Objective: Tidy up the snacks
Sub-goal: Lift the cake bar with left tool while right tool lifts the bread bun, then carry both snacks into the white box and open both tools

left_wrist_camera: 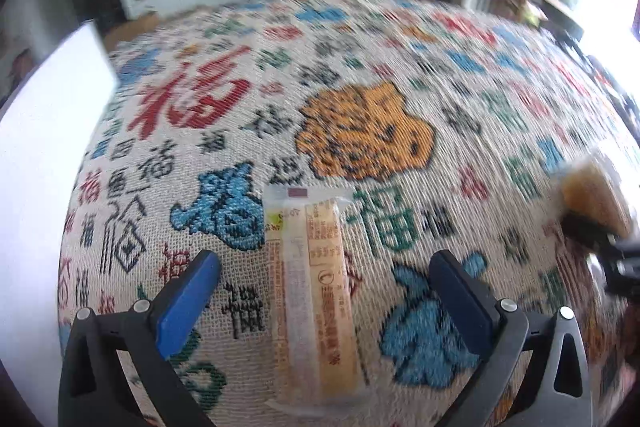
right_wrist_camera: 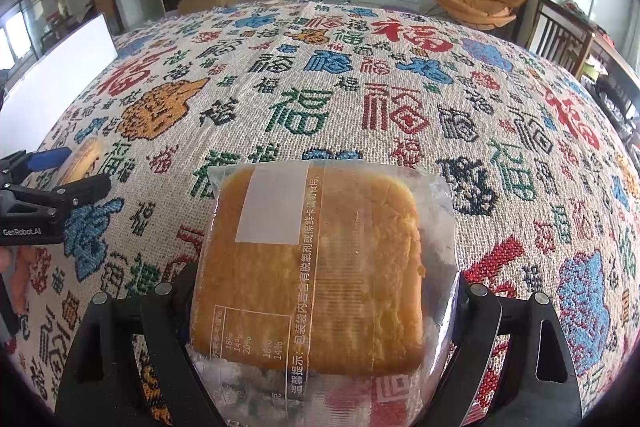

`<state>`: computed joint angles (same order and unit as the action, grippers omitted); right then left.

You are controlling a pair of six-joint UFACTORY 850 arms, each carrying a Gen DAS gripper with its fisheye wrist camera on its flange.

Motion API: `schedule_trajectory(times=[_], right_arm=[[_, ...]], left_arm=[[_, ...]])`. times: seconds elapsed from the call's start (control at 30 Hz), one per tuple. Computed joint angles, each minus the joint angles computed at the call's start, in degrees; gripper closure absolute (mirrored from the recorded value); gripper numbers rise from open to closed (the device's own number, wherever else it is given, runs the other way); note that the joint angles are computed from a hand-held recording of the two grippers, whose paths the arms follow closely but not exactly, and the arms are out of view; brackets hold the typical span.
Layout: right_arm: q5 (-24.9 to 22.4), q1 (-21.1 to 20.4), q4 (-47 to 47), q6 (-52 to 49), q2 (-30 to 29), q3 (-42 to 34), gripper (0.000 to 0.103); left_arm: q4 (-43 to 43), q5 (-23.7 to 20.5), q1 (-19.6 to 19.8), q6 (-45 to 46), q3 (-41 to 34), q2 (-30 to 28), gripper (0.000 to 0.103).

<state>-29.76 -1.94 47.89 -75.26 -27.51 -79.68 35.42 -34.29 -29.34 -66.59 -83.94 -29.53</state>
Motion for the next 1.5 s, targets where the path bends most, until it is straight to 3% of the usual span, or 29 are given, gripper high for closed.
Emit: schedule_trajectory(times=[0.1, 0.2, 0.27, 0.3, 0.4, 0.47, 0.5, 0.53, 0.7, 0.8, 0.87, 0.97, 1.1, 1.17, 1.2, 1.23, 1.3, 1.4, 1.5], right_arm=[[-4.82, 0.39, -10.74, 9.01, -1.77, -4.19, 0.013], [-14.79, 1.36, -24.89, 22.53, -4.9, -11.86, 0.014], [-18.03, 1.43, -26.86, 24.69, -4.91, -14.03, 0.014], [-18.01, 1.6, -27.76, 25.09, -4.43, -14.17, 0.014], [-18.31, 2.89, -34.19, 27.72, -3.84, -14.53, 0.016], [-18.06, 3.0, -35.86, 27.53, -3.6, -14.1, 0.02], [-17.45, 2.49, -34.62, 26.79, -2.87, -13.31, 0.03], [-17.27, 2.22, -34.48, 27.23, -2.32, -12.83, 0.03], [-22.38, -0.58, -23.22, 22.09, 1.54, -11.31, 0.031], [-27.96, 0.39, -16.09, 20.8, 3.24, -12.47, 0.031], [-30.98, 2.3, -11.62, 19.6, 4.6, -13.19, 0.031], [-35.05, 7.56, -3.78, 17.23, 7.87, -13.51, 0.031], [-36.98, 16.91, 2.59, 17.24, 10.23, -13.74, 0.03], [-34.65, 21.86, 3.42, 17.17, 10.86, -13.28, 0.029], [-32.85, 24.63, 4.28, 16.86, 11.1, -12.68, 0.028], [-31.54, 26.65, 4.97, 16.52, 11.14, -12.16, 0.028], [-30.01, 30.47, 3.87, 18.39, 10.17, -12.22, 0.025], [-25.3, 33.75, 3.16, 19.34, 10.58, -10.11, 0.025], [-21.23, 34.07, 4.41, 16.33, 13.1, -6.86, 0.025]], left_arm=[[-9.66, -0.9, 1.16, 10.83, -0.86, 0.29, 0.0], [-9.72, -3.85, 0.41, 9.8, -1.56, -0.02, 0.0], [-8.81, -4.26, 0.0, 7.17, -1.4, 0.04, 0.002], [-6.7, -3.62, -0.29, 3.95, -0.64, 0.52, 0.011], [-2.05, -1.9, -0.76, -0.71, 1.56, 2.5, 0.075], [-6.58, 2.75, 0.43, 0.98, 5.09, 5.53, 0.075], [-6.87, 4.41, 0.57, 0.24, 6.6, 6.8, 0.075], [-5.62, 6.94, 0.53, -2.84, 9.52, 9.24, 0.075], [6.12, 17.2, -0.73, -22.77, 20.92, 21.03, 0.075], [18.45, 18.98, -0.74, -37.34, 24.82, 28.2, 0.075], [23.47, 14.59, -0.86, -41.1, 27.72, 35.14, 0.075], [20.11, 6.78, -0.24, -35.74, 30.49, 42.41, 0.074], [14.65, -7.97, 1.08, -29.05, 34.55, 50.55, 0.074], [13.66, -14.38, 1.18, -27.95, 36.41, 52.83, 0.07], [13.23, -16.68, 1.25, -27.75, 37.37, 53.71, 0.058], [12.52, -17.78, 1.44, -27.62, 38.86, 55.13, 0.039], [13.18, -19.0, 1.04, -29.47, 41.07, 56.88, 0.025], [14.85, -21.91, -0.68, -32.53, 43.14, 58.09, 0.025], [16.82, -25.44, -3.01, -33.77, 42.91, 57.23, 0.024]])
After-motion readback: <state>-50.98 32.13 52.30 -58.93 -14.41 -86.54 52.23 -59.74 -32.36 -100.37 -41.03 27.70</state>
